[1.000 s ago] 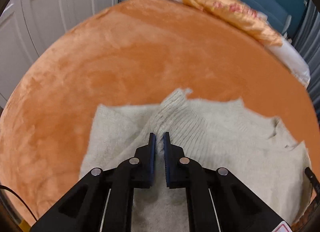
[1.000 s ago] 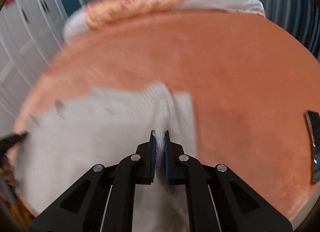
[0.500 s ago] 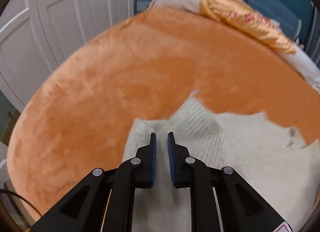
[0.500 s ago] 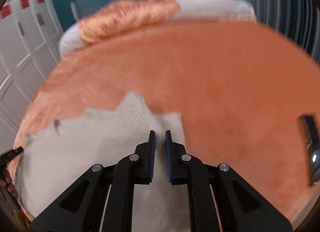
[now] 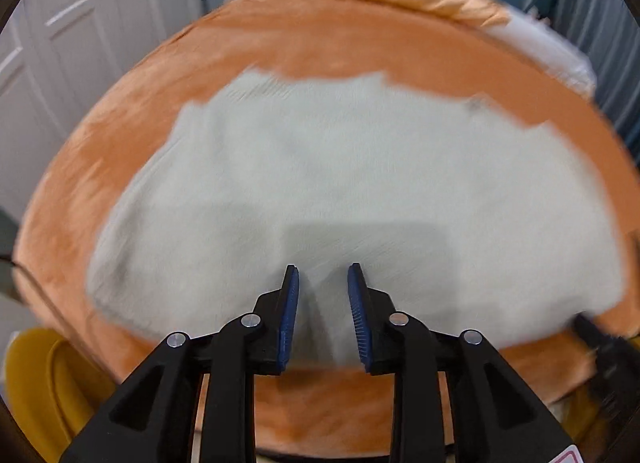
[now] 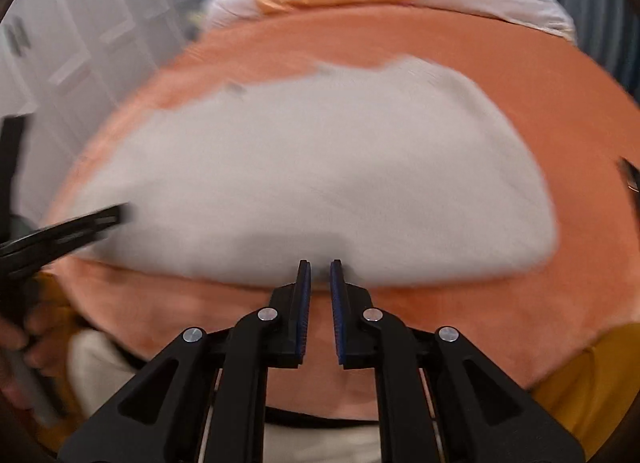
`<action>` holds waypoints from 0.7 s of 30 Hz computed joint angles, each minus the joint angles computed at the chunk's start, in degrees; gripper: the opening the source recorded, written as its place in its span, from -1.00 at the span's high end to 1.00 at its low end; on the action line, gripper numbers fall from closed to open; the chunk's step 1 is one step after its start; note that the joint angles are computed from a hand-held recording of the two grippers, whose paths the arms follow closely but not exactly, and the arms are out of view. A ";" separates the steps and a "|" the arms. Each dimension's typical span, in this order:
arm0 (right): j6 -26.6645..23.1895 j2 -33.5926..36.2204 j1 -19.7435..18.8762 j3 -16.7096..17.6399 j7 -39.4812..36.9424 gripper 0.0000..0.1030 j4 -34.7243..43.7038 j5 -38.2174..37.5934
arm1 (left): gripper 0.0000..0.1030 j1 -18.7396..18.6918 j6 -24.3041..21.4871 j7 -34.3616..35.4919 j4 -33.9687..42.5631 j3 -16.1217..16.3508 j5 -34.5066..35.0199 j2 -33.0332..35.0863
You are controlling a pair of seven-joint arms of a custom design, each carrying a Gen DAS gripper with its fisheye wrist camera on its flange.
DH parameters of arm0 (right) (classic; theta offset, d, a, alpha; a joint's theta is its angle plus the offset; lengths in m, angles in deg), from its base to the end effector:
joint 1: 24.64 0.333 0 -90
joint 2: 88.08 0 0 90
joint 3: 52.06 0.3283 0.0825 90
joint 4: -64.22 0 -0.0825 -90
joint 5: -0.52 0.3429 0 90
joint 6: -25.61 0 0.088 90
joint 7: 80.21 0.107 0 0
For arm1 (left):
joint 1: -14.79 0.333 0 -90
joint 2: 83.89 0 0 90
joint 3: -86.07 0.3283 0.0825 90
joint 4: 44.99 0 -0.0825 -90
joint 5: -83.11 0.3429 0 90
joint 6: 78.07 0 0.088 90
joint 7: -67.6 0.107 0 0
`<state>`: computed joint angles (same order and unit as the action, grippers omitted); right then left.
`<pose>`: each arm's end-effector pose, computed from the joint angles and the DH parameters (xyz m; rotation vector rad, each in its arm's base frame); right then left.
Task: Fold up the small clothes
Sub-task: 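Open both grippers and release the sweater onto the bed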
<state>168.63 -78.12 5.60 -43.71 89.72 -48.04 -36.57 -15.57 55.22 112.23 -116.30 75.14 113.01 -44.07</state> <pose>0.4629 0.3682 0.4604 -1.5967 2.1115 -0.4771 0.5934 -0.4510 0.4269 -1.7972 2.0765 -0.5381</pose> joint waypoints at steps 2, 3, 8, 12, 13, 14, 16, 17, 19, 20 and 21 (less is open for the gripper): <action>-4.94 -2.14 -0.76 -0.09 2.31 0.81 -2.81 5.13 | 0.48 0.74 2.04 -2.59 -4.99 0.80 0.85 -2.25; -4.47 -3.33 -1.33 -0.30 4.35 0.83 -4.71 6.36 | 0.54 2.03 4.11 -3.07 -8.24 0.49 0.69 -3.83; -1.74 -11.28 -2.59 -0.25 19.87 0.75 -12.12 -3.32 | 0.68 4.55 8.35 -6.31 -14.40 -0.08 1.22 -7.15; -1.23 -15.55 -4.87 -0.12 24.36 0.37 -16.21 -5.00 | 0.68 4.39 9.72 -7.55 -15.44 0.16 2.93 -7.42; 2.58 -16.30 -5.13 -1.43 24.75 0.37 -18.03 -4.89 | 0.68 4.24 9.52 -7.72 -15.21 0.26 3.34 -7.27; 3.50 -16.01 -6.41 -0.74 23.99 0.37 -17.85 -4.46 | 0.68 4.04 9.43 -8.18 -15.58 0.25 3.64 -7.58; 5.90 -14.69 -7.43 -0.88 22.54 0.37 -17.46 -4.51 | 0.68 3.91 9.15 -8.59 -15.37 0.28 4.09 -7.43; 7.36 -13.59 -7.90 -1.07 21.53 0.37 -17.06 -4.48 | 0.68 3.81 9.09 -8.86 -15.46 0.30 4.33 -7.48; 5.82 -11.63 -7.88 -0.40 19.99 0.39 -14.53 -6.11 | 0.67 3.46 8.70 -9.19 -15.40 0.42 5.05 -7.52; 2.80 -11.20 -7.23 0.37 20.85 0.45 -13.20 -7.82 | 0.67 3.54 8.80 -9.25 -15.64 0.40 5.23 -7.64; -0.48 -10.80 -6.56 0.98 22.15 0.45 -11.74 -10.11 | 0.67 3.53 8.93 -9.44 -15.90 0.41 5.46 -7.78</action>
<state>168.15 -88.92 -0.96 -42.74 111.86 -59.78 -46.69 -12.03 64.15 102.79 -132.20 75.55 118.47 -51.85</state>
